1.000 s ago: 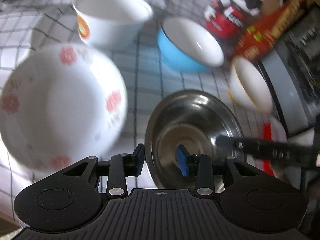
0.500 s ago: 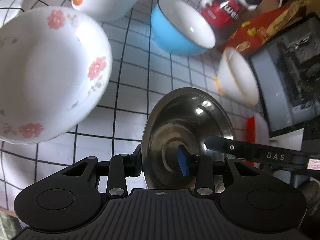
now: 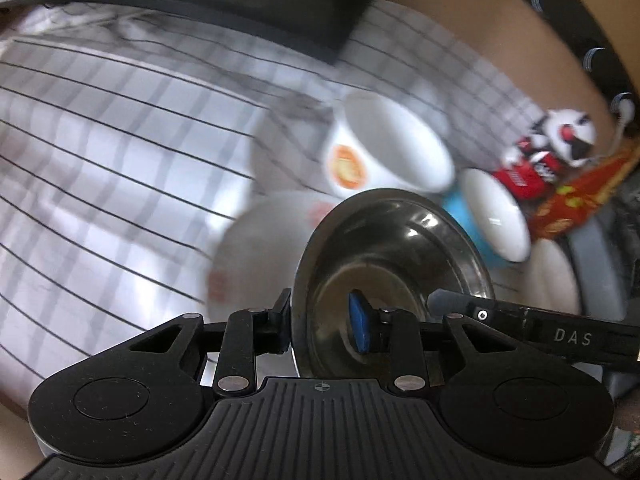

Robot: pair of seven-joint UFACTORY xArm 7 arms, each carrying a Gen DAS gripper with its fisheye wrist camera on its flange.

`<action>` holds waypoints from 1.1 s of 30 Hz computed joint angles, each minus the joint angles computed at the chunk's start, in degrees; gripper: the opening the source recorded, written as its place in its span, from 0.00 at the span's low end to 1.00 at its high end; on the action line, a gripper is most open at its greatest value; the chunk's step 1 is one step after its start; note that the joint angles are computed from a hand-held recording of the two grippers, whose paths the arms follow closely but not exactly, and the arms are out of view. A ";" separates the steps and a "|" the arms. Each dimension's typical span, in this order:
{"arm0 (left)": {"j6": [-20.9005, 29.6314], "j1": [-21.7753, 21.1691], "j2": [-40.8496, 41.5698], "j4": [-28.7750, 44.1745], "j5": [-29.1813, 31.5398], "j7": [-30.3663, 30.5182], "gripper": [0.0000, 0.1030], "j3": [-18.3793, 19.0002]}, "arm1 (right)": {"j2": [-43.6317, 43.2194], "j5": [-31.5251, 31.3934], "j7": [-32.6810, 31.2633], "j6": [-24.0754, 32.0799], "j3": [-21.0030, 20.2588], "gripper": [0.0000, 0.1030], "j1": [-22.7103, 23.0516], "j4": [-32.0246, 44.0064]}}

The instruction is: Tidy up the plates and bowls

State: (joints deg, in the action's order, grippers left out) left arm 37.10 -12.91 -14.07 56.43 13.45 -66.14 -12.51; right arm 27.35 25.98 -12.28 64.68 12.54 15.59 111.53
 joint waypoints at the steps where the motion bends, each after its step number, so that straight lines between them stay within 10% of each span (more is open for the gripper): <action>1: -0.19 0.11 0.04 -0.43 -0.06 0.44 0.32 0.32 | 1.14 -1.30 1.02 0.03 -0.13 0.65 1.27 1.06; 11: -2.94 1.32 1.96 -2.14 -3.05 10.11 0.32 3.20 | 6.04 -8.31 7.22 0.85 -0.92 0.65 5.87 5.76; 16: -1.29 3.32 0.99 -2.63 5.59 8.55 0.32 0.99 | 5.80 -8.37 6.73 -0.96 -0.32 0.66 6.09 4.28; 24: -2.86 2.46 1.12 -3.96 -0.42 12.45 0.34 3.89 | -4.10 -18.52 3.95 -20.24 -2.71 0.72 9.17 -10.61; 33: -3.23 2.70 4.61 -1.89 -3.87 11.27 0.39 3.32 | 0.09 -8.04 11.48 -6.77 -0.26 0.76 3.55 -6.10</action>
State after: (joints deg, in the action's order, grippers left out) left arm 33.87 -10.21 -9.46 54.54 9.59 -54.87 -9.19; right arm 27.44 17.94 -0.80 57.91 12.29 19.13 105.43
